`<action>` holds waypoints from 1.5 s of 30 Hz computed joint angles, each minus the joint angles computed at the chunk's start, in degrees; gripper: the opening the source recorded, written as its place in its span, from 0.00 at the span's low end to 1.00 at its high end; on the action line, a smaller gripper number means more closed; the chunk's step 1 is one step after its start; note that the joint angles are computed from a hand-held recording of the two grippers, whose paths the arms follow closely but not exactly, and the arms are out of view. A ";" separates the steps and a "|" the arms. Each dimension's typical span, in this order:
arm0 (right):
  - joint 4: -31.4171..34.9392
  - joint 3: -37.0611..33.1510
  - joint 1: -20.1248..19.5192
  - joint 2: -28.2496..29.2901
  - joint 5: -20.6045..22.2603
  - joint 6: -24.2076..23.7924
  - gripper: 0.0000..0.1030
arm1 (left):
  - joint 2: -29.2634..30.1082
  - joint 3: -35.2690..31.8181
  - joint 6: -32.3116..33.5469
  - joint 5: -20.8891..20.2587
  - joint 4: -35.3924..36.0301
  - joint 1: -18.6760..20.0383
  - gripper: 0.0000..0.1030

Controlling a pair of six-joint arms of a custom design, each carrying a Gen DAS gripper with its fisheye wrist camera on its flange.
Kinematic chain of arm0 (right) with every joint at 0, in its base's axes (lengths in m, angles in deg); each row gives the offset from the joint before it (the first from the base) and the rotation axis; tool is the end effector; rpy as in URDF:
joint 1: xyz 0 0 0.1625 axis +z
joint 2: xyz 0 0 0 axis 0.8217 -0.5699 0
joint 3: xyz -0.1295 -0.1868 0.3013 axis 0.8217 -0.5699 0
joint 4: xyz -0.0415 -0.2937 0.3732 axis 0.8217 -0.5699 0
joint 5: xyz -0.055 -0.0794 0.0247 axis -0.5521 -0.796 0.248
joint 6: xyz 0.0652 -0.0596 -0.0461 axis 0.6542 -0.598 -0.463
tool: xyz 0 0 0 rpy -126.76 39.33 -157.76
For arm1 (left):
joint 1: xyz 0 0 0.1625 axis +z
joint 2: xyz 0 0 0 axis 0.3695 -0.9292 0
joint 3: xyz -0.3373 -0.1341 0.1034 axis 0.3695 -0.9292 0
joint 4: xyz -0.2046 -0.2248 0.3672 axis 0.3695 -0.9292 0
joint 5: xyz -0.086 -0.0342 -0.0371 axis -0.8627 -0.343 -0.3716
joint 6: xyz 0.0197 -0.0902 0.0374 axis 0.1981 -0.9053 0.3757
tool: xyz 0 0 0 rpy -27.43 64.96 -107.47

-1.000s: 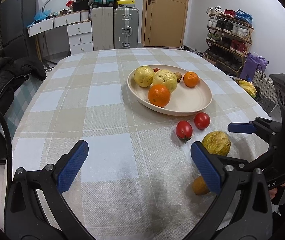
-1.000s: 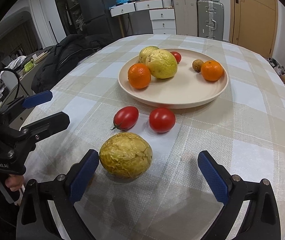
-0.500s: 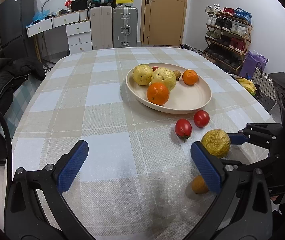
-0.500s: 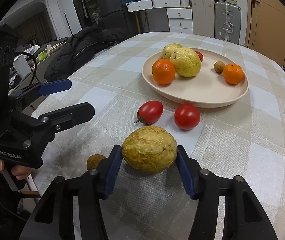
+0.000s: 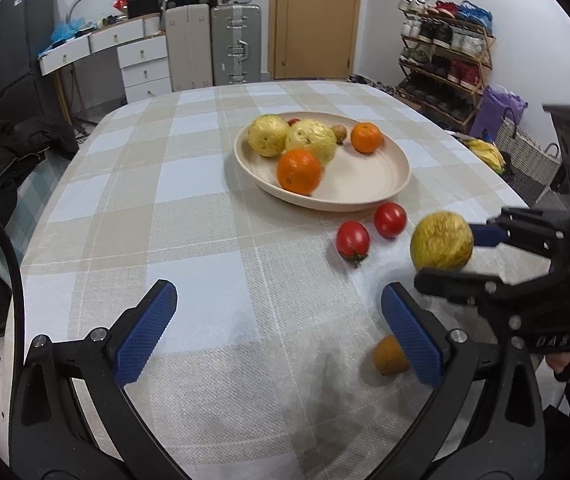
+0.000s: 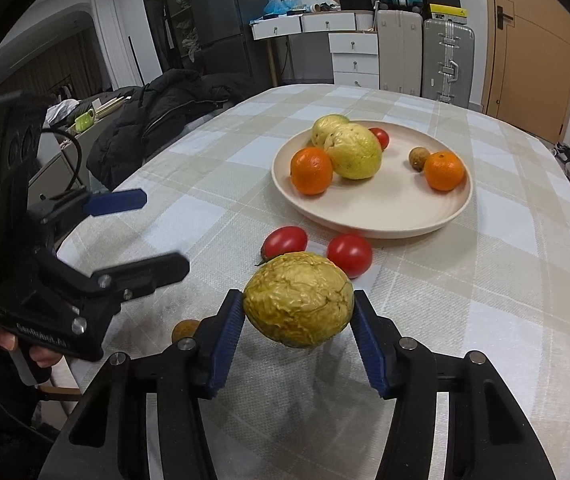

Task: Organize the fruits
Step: 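Grasp a small brown fruit with the left tool while the right tool holds the bumpy fruit, then lift and carry the bumpy fruit and brown fruit over the plate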

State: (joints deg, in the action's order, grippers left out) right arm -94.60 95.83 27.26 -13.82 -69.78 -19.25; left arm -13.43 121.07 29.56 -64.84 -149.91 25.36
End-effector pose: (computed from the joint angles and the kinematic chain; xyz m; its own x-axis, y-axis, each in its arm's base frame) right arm 0.0283 -0.6984 0.2561 -0.7442 -0.5188 0.4208 -0.6367 0.7414 -0.2120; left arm -0.3329 -0.6635 -0.0506 -0.7250 0.1778 -0.6654 0.5632 0.7091 -0.4242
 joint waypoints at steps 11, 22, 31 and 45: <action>0.01 -0.05 -0.11 -0.24 0.15 0.10 0.53 | 0.16 -0.65 3.18 -6.26 8.51 -0.26 0.94; 0.26 -0.18 -0.21 -0.44 0.16 0.30 0.53 | 0.27 -0.99 4.14 -10.06 14.00 -0.10 0.65; 0.37 -0.26 -0.22 -0.43 0.16 0.37 0.53 | -0.77 -0.01 5.84 -13.54 13.57 0.05 0.35; 0.22 -0.28 -0.30 -0.40 0.38 0.41 0.53 | -0.90 0.13 5.84 -14.28 12.60 0.21 0.24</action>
